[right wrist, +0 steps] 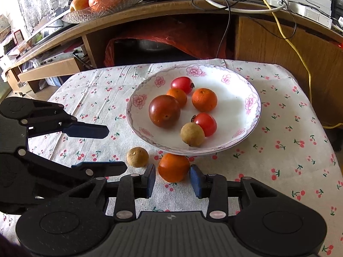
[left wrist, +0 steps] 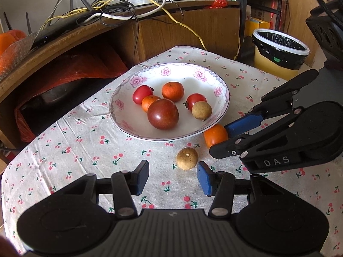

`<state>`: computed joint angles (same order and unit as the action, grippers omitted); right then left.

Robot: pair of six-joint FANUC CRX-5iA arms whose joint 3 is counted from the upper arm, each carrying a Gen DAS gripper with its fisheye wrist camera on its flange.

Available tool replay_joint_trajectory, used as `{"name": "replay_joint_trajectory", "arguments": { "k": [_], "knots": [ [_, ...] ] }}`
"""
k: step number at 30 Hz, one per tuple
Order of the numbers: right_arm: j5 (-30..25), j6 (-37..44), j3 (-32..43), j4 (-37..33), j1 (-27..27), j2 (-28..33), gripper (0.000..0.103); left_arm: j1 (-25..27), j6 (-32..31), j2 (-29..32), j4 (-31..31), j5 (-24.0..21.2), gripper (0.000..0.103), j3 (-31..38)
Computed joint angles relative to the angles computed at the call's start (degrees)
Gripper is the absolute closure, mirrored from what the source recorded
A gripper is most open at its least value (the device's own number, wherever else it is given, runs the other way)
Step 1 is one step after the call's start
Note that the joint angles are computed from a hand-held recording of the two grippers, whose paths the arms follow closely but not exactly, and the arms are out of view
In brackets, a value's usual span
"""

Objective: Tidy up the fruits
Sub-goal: 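Grasp the second brown kiwi with the left tool while the right tool grasps the tangerine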

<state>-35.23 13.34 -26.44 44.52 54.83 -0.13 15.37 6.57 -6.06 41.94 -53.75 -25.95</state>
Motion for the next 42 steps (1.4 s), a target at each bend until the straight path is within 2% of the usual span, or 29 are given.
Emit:
{"name": "replay_joint_trajectory", "arguments": {
  "k": [3,11,16,20,27,36,42],
  "knots": [
    [-0.39,0.54,-0.06,-0.39,0.17,-0.33,0.078,-0.65,0.22,0.35,-0.16,0.63,0.045,-0.06],
    [-1.42,1.34,-0.72,-0.87,0.59,-1.75,0.079,-2.33,2.49,1.83,-0.77,2.49,0.046,0.25],
    [-2.47,1.8,-0.5,-2.16,0.61,-2.17,0.079,-2.58,2.49,1.94,0.17,2.41,0.057,-0.09],
    [-3.18,3.06,0.02,-3.77,0.71,-2.29,0.079,-2.51,3.17,2.22,-0.73,0.4,0.07,0.78],
    [-4.41,5.64,1.11,-6.28,0.94,-2.2,0.079,-1.52,2.93,1.42,-1.69,-1.23,0.07,1.2],
    [-6.36,11.83,2.33,-12.69,1.94,-3.51,0.082,2.27,1.85,0.38,-4.71,-6.65,0.07,2.1],
    [-7.44,14.95,3.13,-16.13,2.46,-3.56,0.082,3.73,1.47,0.11,-5.42,-8.5,0.07,2.09]
  ]
}}
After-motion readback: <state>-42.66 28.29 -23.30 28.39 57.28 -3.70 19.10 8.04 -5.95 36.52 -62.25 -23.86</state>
